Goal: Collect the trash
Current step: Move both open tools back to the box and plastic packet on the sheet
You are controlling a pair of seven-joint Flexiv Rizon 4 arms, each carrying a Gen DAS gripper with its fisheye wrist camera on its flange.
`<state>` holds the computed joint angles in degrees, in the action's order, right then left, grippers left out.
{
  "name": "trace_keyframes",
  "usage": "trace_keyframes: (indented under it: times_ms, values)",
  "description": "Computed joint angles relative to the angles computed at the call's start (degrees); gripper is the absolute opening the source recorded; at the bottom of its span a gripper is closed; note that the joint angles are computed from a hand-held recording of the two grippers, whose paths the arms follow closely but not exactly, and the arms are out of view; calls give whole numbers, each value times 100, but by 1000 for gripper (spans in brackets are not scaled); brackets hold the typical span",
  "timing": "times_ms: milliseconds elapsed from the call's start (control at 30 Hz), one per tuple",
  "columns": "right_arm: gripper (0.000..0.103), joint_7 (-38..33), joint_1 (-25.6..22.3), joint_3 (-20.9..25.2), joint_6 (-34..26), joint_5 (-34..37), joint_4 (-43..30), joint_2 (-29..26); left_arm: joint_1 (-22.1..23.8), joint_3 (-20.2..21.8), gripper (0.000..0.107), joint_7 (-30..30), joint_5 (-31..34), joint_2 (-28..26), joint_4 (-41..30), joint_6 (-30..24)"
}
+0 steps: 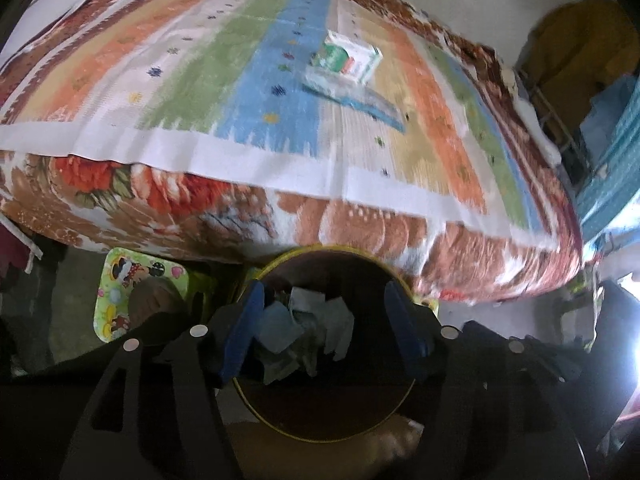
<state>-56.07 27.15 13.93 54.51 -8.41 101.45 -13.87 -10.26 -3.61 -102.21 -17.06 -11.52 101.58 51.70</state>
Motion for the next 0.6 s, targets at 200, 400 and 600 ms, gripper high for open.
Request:
trace_keyframes:
  times_ms: [200,400,600]
  values:
    - [62,-358,-79,-15,225,54,-317,-88,139,49,71,-25,-197,105,27,316]
    - [72,-675,-106,-78,310,26,-791,-308,162,114,85,-60,283,-102,-450,156]
    - [82,-1019,-164,-159,211,-1,-1378,-597,271,61,96,204,248,-526,-1111,-312]
